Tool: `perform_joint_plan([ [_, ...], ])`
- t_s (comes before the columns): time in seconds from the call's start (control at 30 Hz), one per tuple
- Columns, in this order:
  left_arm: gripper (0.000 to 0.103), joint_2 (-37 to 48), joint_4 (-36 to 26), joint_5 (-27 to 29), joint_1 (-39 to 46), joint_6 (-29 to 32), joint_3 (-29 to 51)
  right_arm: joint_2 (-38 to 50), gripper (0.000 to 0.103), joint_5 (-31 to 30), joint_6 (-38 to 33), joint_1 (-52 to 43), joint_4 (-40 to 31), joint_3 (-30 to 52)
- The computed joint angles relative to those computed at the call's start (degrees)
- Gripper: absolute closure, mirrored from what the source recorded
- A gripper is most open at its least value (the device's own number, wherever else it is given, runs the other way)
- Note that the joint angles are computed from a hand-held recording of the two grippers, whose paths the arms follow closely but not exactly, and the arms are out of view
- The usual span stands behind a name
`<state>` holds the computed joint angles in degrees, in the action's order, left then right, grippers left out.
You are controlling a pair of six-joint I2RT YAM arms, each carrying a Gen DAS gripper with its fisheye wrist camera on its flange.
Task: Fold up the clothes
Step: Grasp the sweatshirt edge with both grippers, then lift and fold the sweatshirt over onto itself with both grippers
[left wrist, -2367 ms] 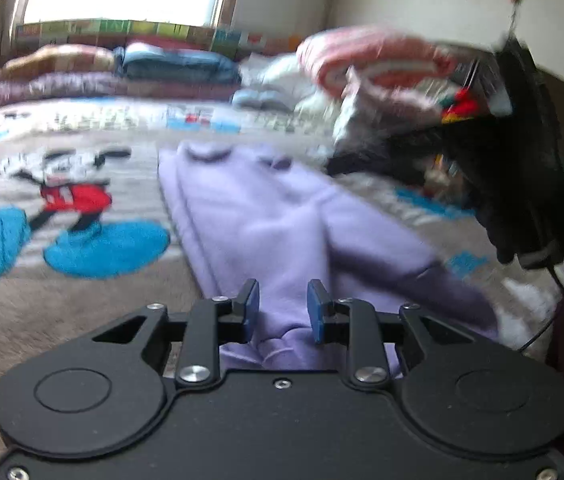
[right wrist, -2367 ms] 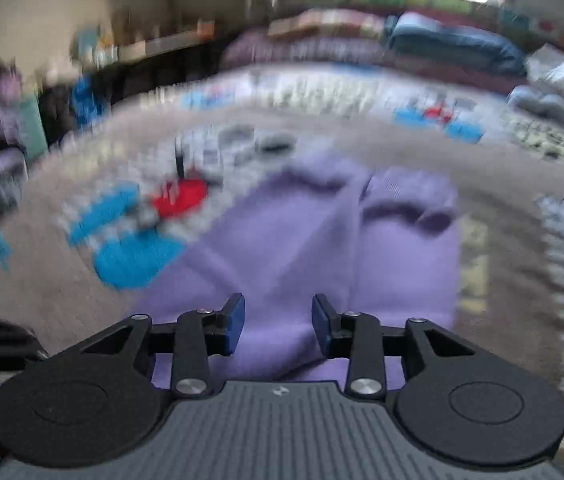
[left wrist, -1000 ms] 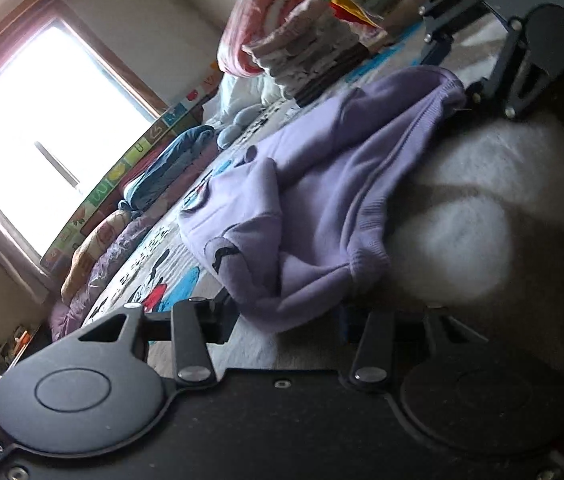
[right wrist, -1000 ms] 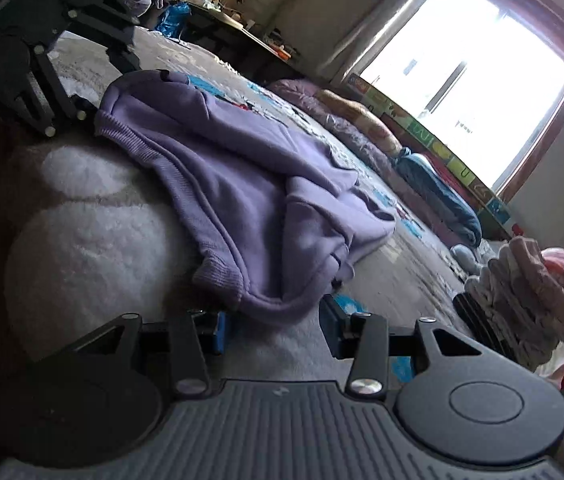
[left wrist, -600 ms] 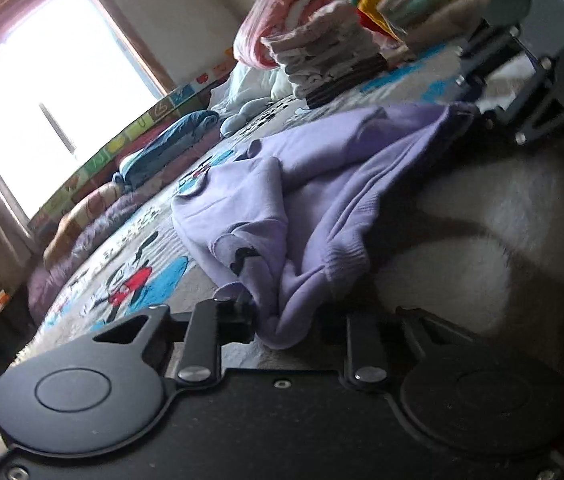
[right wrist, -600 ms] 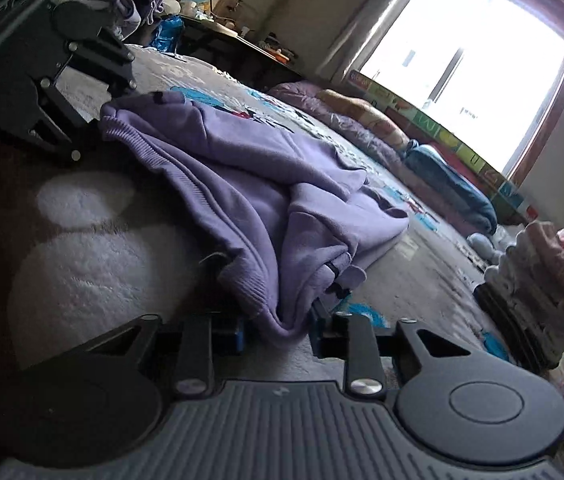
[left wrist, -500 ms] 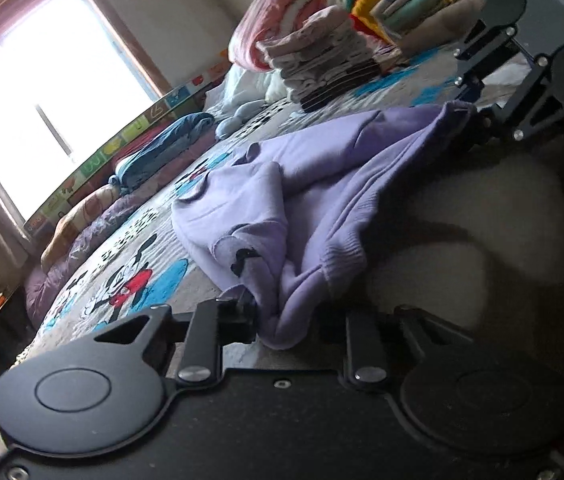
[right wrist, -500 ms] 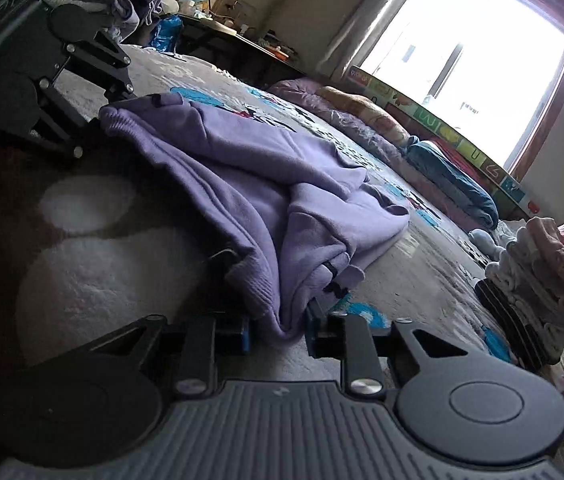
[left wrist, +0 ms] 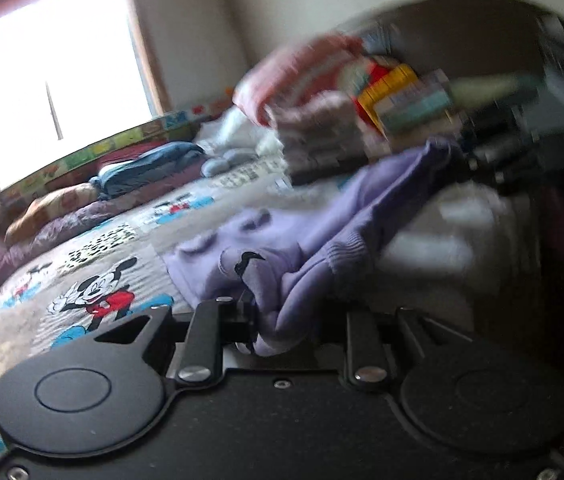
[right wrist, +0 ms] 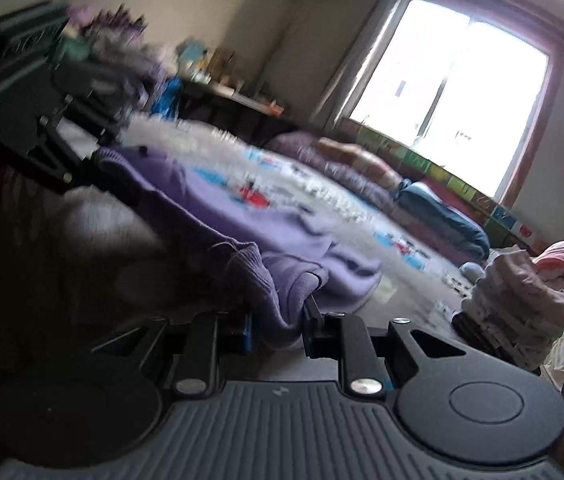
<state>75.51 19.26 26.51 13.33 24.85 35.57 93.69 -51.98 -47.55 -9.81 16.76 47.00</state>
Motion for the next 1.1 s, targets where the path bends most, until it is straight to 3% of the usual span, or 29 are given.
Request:
perform_joint_plan([
  [0.27,0.078,13.59,6.28,4.09,1.61,-16.66,12.95,12.09,0.079,-1.81,23.94,1.65,11.87,13.09],
  [0.47,0.078,27.35,2.46,7.24,3.03,-27.66,28.43,23.95,0.078,-0.44,40.37,3.99,11.49,28.36],
  [0.67,0.078,39.18,-3.96,10.39,3.89,-34.32,42.76,38.89,0.076,0.33,52.02,6.57,2.08,50.26],
  [0.77,0.078,41.03,-8.36,12.23,4.23,-34.12,46.02,44.0,0.066,-1.29,54.94,6.46,-1.88,57.41],
  [0.8,0.074,41.61,-9.78,12.79,4.35,-34.01,47.06,45.59,0.062,-1.97,55.79,6.36,-3.15,59.64],
  [0.83,0.06,41.35,-10.11,12.81,4.53,-33.67,46.91,47.23,0.053,-2.66,56.65,6.25,-4.49,61.97],
  [0.9,0.048,41.39,-11.4,13.23,5.26,-33.42,47.21,50.05,0.041,-4.47,58.54,5.86,-7.18,66.0],
  [0.97,0.048,41.5,-12.81,14.74,6.22,-33.03,47.4,51.53,0.034,-7.58,60.37,4.93,-10.65,68.25],
  [1.03,0.048,41.16,-13.87,16.91,7.13,-32.12,47.0,51.44,0.031,-10.29,56.22,4.12,-17.53,69.28],
  [1.07,0.054,40.65,-13.46,17.68,7.24,-31.36,46.2,51.22,0.031,-11.44,53.15,3.73,-21.51,69.62],
  [1.1,0.07,40.15,-13.01,18.39,7.32,-30.68,45.42,50.96,0.031,-12.46,49.52,3.39,-25.33,69.94],
])
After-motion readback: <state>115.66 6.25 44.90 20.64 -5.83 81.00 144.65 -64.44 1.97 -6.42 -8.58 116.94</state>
